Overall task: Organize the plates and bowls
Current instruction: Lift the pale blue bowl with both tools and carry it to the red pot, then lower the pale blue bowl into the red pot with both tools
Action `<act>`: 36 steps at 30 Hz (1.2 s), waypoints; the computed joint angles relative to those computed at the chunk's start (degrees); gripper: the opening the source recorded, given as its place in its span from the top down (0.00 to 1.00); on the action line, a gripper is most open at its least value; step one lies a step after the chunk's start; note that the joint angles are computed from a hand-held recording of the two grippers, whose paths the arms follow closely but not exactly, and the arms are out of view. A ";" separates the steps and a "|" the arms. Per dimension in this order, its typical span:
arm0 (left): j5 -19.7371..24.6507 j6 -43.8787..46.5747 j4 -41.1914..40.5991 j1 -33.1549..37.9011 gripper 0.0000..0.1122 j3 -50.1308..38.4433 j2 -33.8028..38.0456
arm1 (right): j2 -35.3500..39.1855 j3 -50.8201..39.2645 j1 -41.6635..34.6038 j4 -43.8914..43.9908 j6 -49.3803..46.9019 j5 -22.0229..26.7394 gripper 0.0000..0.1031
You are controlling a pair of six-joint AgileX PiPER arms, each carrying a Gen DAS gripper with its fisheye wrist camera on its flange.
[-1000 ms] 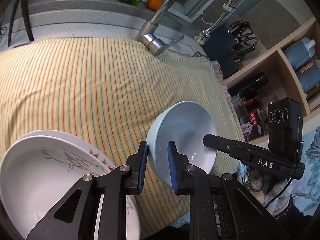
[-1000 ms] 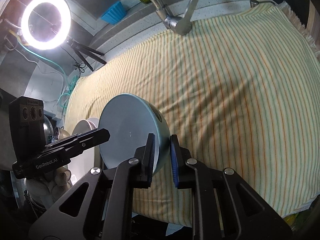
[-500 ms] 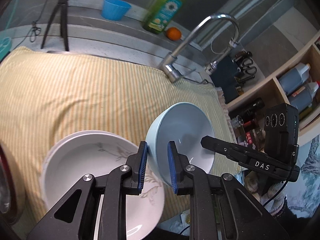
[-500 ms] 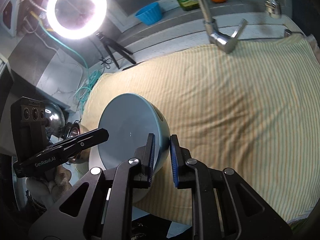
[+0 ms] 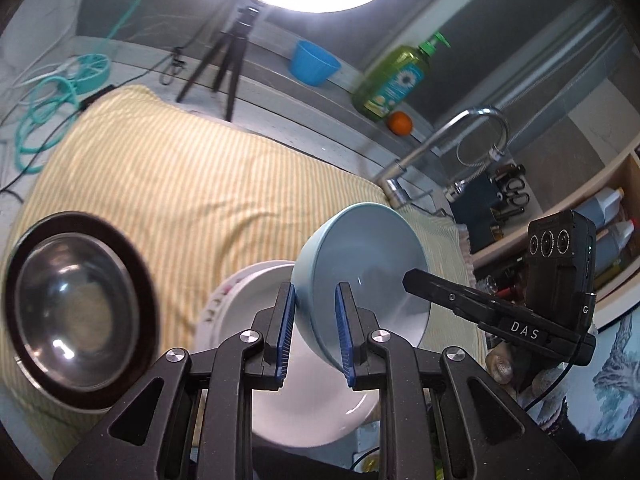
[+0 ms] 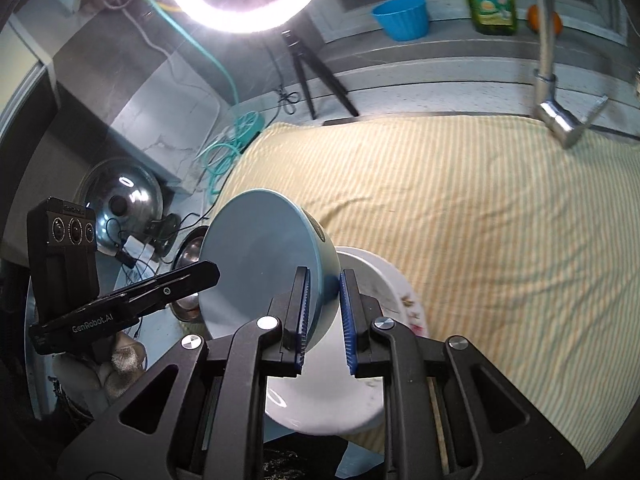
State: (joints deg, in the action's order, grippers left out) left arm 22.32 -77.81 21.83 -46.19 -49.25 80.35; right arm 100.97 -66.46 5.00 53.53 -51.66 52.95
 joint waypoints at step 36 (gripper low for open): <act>5.59 12.91 -15.05 18.79 0.84 24.69 -28.81 | 14.30 -16.24 30.91 -9.83 18.82 -8.61 0.85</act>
State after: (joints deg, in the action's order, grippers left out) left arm 27.92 -64.90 6.78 -27.40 -24.56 51.54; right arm 115.27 -82.69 35.91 43.70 -32.84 44.34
